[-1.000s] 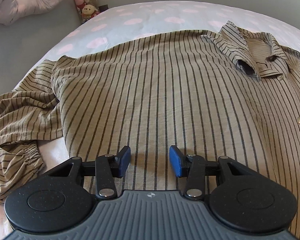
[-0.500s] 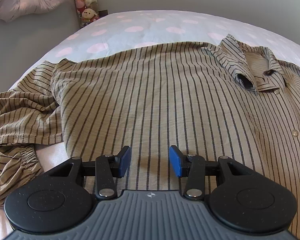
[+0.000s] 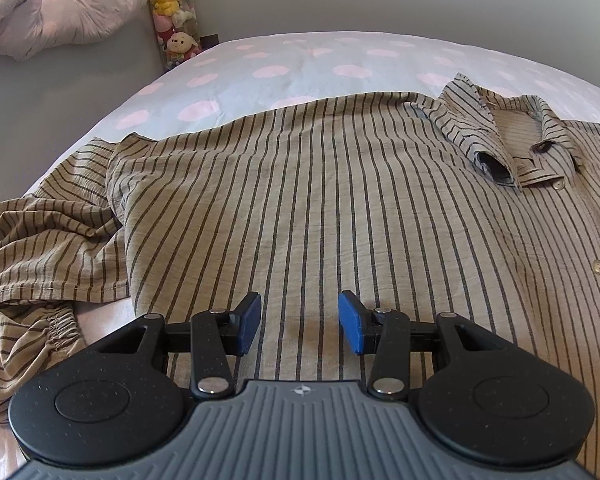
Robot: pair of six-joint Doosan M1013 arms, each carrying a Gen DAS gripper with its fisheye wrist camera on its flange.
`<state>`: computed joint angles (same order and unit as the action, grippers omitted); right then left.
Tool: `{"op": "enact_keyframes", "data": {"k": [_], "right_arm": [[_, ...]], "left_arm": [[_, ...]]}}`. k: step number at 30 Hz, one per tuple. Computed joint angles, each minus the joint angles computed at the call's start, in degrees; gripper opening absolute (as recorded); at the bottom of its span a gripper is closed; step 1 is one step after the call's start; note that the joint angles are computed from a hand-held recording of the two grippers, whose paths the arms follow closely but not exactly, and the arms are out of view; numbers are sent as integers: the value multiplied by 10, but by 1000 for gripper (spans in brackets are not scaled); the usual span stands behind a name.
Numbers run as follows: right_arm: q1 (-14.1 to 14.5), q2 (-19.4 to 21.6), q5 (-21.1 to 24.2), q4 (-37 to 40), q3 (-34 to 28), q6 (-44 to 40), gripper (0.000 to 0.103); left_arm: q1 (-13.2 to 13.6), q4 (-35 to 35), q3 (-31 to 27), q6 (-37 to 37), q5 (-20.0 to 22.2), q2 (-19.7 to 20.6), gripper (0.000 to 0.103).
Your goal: Fold clothes
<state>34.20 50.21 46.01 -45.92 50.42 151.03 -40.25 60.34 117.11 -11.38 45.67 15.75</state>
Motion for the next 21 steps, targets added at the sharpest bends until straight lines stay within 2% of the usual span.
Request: {"op": "enact_keyframes", "data": {"k": [4,10,14,17,21], "right_arm": [[-5,34,28,11,-45,-40,3],[-7,74,78,37,-96,-93,1],[-8,79,123,57,-109,-104,3],[-3,59,96,53,-83,-96,5],[11,36,63,86,-59,-130,6]], "left_arm": [[7,-3,-2,-3,-7,8,41],[4,35,3,-31,-4,14,41],[7,48,9,-40,-13,12,42],[9,45,11,-40,-20,7,42],[11,35,15,-33,-25,-1,42]]}}
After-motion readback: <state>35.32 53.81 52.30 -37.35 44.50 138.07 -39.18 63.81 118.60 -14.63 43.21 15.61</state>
